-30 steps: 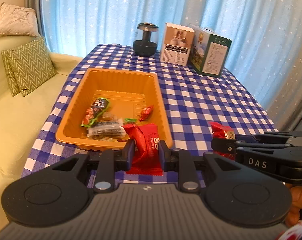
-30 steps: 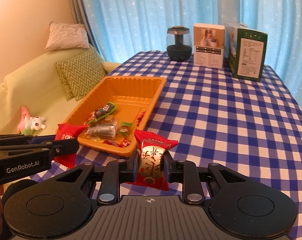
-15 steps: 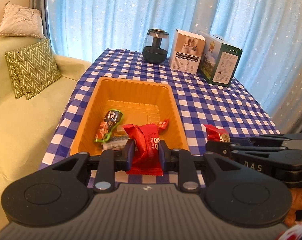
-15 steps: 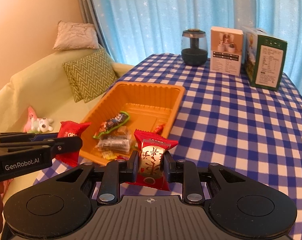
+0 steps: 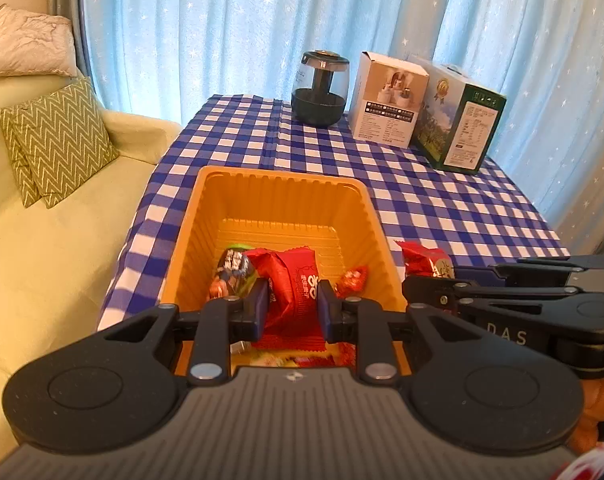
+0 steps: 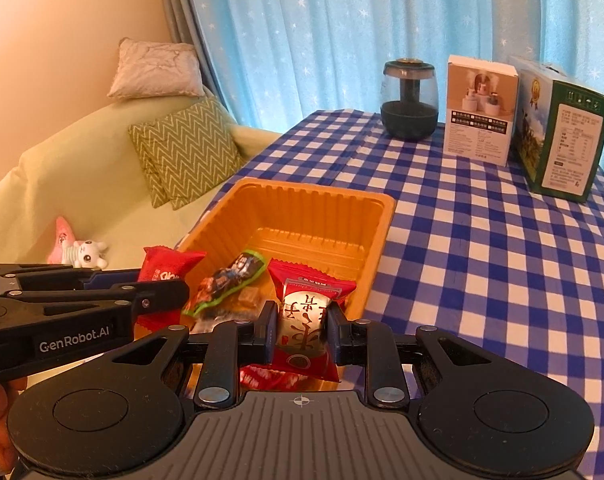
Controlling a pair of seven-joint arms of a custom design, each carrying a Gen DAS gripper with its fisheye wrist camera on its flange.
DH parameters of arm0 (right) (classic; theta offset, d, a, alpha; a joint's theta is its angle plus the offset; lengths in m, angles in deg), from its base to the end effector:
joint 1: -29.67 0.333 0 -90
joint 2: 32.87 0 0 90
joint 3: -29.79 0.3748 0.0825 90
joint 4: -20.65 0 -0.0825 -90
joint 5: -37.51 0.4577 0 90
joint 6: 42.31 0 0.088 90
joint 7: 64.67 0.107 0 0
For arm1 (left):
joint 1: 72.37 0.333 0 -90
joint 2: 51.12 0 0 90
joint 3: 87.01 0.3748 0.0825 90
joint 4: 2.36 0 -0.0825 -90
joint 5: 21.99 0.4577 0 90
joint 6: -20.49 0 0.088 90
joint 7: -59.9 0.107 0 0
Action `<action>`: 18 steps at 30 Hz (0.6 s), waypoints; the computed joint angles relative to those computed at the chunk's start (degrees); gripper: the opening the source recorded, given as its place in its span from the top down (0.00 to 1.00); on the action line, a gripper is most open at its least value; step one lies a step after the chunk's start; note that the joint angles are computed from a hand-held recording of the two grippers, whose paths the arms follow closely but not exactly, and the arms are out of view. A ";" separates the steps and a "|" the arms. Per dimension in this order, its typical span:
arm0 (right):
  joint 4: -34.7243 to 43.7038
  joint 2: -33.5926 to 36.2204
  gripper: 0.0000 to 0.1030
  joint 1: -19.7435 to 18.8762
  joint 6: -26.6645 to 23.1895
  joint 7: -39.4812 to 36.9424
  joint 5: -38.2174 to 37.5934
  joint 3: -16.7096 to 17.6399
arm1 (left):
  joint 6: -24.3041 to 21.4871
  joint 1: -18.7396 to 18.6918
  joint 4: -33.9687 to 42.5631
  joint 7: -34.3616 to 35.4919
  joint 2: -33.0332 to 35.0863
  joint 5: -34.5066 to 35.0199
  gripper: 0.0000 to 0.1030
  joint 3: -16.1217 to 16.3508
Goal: Organize snacks
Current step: 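Carry both held red candies over the orange tray, then open the left tool over the tray while the right tool opens to drop its candy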
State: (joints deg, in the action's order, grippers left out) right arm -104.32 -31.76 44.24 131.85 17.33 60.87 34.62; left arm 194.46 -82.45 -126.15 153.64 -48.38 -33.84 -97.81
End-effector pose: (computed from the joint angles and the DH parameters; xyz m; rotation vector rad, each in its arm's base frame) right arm 0.6166 0.1846 0.4922 -1.7236 1.5753 -0.4458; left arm 0.6176 -0.2172 0.4888 -1.5953 2.0107 -0.9953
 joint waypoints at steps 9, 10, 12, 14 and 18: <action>6.63 6.01 0.75 -3.57 -2.63 -0.47 1.96 2.61 | -2.52 0.93 7.10 4.87 6.55 -1.56 0.78 -0.26; 7.29 6.62 0.75 -3.89 -2.83 -0.12 1.66 2.85 | -2.76 0.88 7.80 5.12 7.20 -1.46 0.78 -0.15; 8.63 7.84 0.75 -4.59 -3.14 0.32 0.86 3.34 | -3.29 1.07 9.19 6.13 8.50 -1.74 0.78 -0.27; 9.55 8.77 0.75 -5.12 -3.27 1.19 -0.31 3.67 | -3.68 1.21 10.52 6.86 9.76 -2.15 0.78 -0.33; 10.15 9.71 0.75 -5.98 -2.99 3.68 -2.49 3.95 | -4.16 1.05 12.49 7.41 11.67 -1.79 0.78 0.04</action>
